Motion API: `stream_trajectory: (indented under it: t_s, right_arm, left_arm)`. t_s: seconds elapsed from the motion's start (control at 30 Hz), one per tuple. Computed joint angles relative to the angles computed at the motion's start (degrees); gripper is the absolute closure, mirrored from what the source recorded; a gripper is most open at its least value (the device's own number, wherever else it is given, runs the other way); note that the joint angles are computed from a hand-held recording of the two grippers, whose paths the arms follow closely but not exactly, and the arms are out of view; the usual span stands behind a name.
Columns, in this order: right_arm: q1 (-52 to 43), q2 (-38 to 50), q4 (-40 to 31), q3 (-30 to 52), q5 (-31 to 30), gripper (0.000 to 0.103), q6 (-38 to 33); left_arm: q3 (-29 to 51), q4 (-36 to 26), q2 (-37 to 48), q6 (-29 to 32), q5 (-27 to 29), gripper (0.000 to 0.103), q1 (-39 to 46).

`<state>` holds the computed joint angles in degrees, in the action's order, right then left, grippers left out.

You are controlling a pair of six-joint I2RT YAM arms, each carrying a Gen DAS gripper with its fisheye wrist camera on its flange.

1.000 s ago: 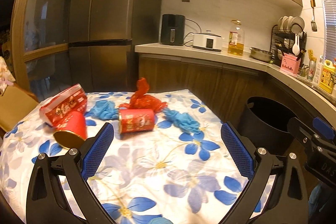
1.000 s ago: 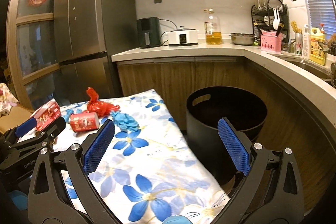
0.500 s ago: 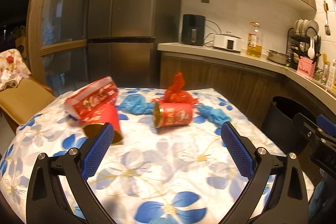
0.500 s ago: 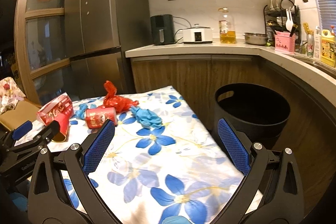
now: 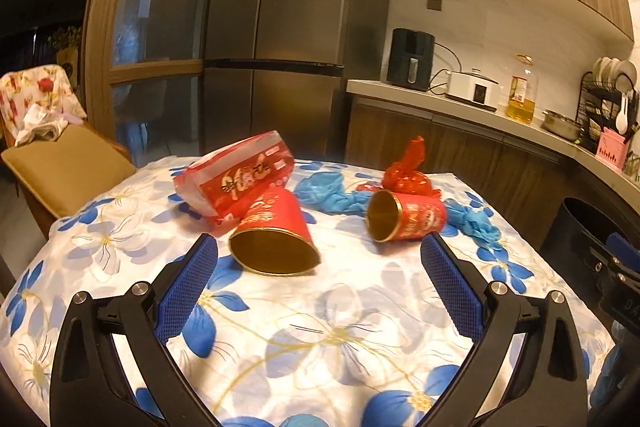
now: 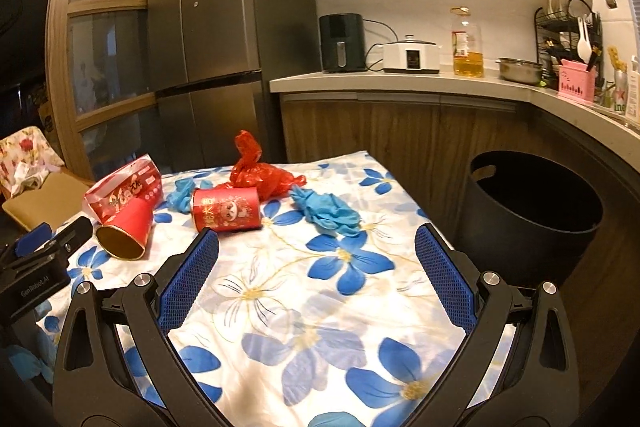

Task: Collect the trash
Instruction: 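Move both open tools back over the table toward the red cups and tin, then grasp a red paper cup rim with the left tool while the right tool grasps the red tin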

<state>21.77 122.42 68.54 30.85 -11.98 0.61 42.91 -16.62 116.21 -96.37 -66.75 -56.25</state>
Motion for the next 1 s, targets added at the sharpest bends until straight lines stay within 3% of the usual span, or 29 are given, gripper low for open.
stream_trajectory:
  t_s: [0.07,0.17,0.23,0.4,0.5,0.57,0.63,0.73,0.8,1.0]
  right_arm:
    - [0.88,0.75,-0.44,1.19,0.4,0.006,0.06]
    - [1.92,1.98,-1.67,3.37,0.7,0.006,0.23]
    - [2.39,2.84,-2.45,4.73,0.86,0.006,0.25]
    - [3.42,4.6,-4.75,8.24,1.34,0.006,0.41]
    - [4.16,5.67,-6.74,10.91,1.47,0.006,0.66]
    - [4.88,6.45,-8.18,12.82,1.45,0.006,0.82]
    - [5.81,7.14,-9.69,14.77,1.57,0.006,0.52]
    - [7.17,8.12,-12.06,17.64,1.47,0.006,0.03]
    - [7.81,8.89,-13.31,19.32,0.98,0.006,-0.33]
    - [10.1,11.27,-17.64,24.43,1.18,0.006,-0.6]
  left_arm:
    - [-2.28,4.72,-1.1,2.02,0.99,0.01,1.08]
    - [-5.74,16.96,-1.61,9.67,3.56,0.013,3.7]
    - [-5.72,21.14,-0.65,14.06,5.43,0.03,5.84]
    - [-7.08,32.24,0.96,21.5,11.46,0.041,11.89]
    - [-6.29,33.74,1.98,23.33,13.79,0.05,14.37]
    - [-5.93,34.81,2.55,24.92,15.75,0.064,15.71]
    - [-5.65,35.45,3.12,25.6,18.56,0.086,17.43]
    - [-6.32,37.41,3.93,25.31,21.43,0.098,19.32]
    - [-7.4,39.35,4.12,25.11,22.12,0.103,19.71]
    - [-9.57,41.48,3.33,25.3,20.14,0.103,17.76]
